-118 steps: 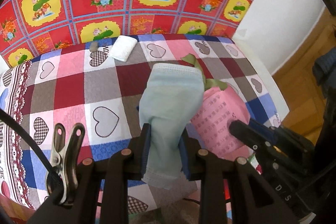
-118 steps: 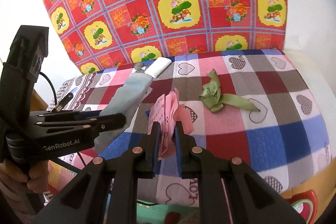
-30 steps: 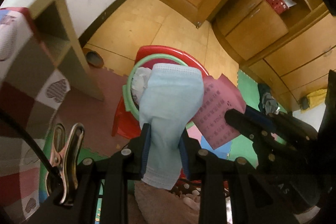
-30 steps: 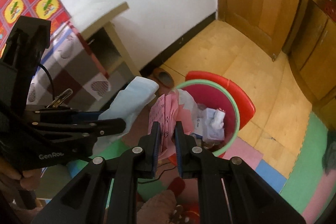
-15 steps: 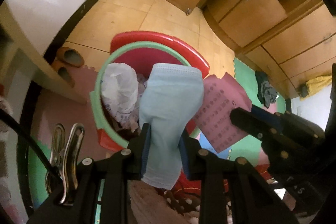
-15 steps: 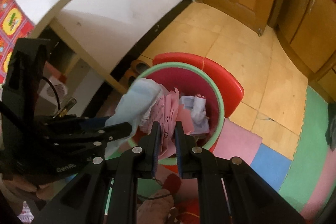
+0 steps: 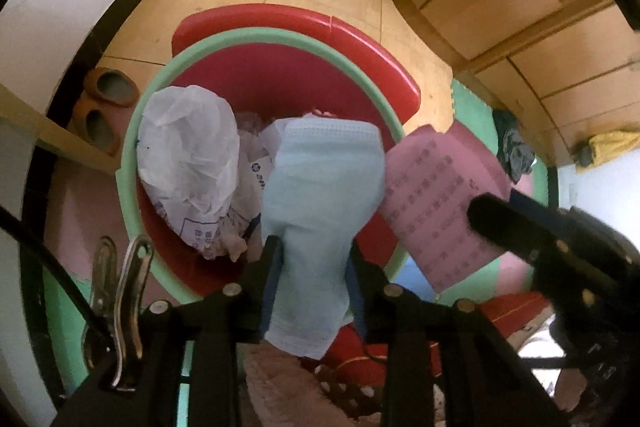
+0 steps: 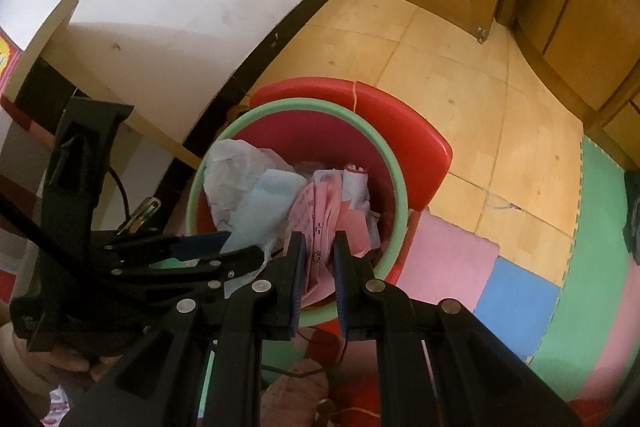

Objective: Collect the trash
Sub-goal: 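Open both tools to drop the cloth and paper into the bucket, then move both tools up from the bucket back toward the bed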

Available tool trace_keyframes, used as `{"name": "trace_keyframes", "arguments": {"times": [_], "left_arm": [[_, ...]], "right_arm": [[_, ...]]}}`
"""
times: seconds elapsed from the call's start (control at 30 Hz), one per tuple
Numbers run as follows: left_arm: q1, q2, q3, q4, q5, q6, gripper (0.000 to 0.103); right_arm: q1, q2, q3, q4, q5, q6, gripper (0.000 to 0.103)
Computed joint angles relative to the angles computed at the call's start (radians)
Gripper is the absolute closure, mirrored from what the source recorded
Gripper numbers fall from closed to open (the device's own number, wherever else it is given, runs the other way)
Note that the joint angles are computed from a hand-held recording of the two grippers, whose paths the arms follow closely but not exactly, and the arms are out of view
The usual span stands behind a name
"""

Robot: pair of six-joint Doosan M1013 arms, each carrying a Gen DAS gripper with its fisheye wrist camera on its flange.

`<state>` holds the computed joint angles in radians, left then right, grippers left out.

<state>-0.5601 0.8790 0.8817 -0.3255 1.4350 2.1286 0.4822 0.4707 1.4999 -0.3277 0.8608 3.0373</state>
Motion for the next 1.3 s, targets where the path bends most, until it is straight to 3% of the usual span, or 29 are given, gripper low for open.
{"name": "trace_keyframes", "arguments": {"times": [0.07, 0.17, 0.73, 0.9, 1.0, 1.3], "left_arm": [[-0.002, 0.003, -0.004, 0.011, 0.008, -0.006, 0.057], [-0.003, 0.010, -0.012, 0.022, 0.022, -0.028, 0.051], [0.008, -0.010, 0.002, 0.109, -0.007, -0.033, 0.051], [0.015, -0.016, 0.001, 0.105, -0.002, -0.044, 0.051], [0.019, -0.021, 0.000, 0.101, -0.002, -0.044, 0.050], [0.029, -0.041, 0.009, 0.089, -0.009, -0.040, 0.050]], "right_arm": [[-0.003, 0.001, 0.005, 0.004, -0.005, 0.003, 0.089], [-0.005, 0.002, 0.010, 0.007, -0.012, 0.012, 0.089], [-0.020, 0.036, 0.005, 0.103, -0.064, -0.085, 0.086], [-0.017, 0.049, -0.020, 0.113, -0.025, -0.107, 0.081], [-0.015, 0.050, -0.025, 0.109, -0.018, -0.108, 0.073], [-0.001, 0.047, -0.050, 0.098, 0.013, -0.106, 0.072]]}}
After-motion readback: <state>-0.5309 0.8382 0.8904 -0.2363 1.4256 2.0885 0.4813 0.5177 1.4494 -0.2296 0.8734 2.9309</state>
